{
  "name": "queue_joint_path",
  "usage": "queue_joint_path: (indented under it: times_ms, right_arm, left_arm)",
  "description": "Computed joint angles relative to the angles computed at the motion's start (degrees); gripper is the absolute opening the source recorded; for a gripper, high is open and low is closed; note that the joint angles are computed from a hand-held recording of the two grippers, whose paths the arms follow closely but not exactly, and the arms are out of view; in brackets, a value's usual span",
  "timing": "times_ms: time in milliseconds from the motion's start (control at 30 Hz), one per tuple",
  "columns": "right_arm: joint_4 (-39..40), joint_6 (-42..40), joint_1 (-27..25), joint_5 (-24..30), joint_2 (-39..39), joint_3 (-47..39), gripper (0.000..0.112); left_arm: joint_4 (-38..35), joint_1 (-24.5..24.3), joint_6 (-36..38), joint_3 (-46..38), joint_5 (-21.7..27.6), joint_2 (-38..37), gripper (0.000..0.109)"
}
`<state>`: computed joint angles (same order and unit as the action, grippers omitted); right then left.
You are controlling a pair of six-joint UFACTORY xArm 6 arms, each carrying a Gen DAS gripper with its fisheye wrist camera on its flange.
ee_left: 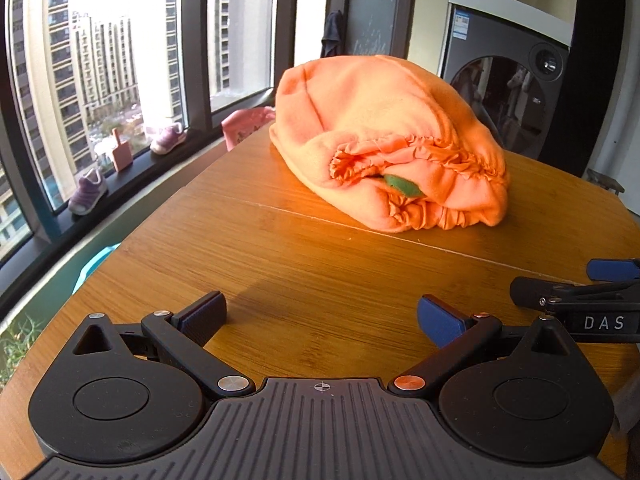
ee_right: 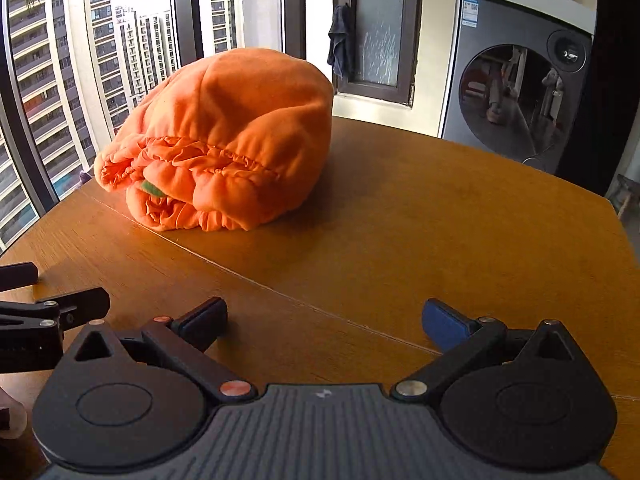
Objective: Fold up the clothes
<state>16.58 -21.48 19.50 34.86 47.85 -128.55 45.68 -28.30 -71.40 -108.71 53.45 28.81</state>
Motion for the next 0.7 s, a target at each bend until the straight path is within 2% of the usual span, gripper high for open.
queue_joint_path:
  times_ms: [100,500,700]
  right_arm:
    - [0.2,-0.4,0.0,0.3,0.2,-0.3,0.103]
    - [0.3,-0.5,0.3,-0.7,-1.2,2.0,0.103]
    - [4.8,-5.5,0.5,-6.9,-5.1,10.1,0.103]
  left_arm:
    - [-0.7,-0.5,2.4,-3.3,2.8,1.9,0.103]
    - [-0.8,-0.4,2.4,-3.8,2.9,2.2,0.103]
    - [-0.1,-0.7,1.2,-4.3,4.0,2.5,0.103]
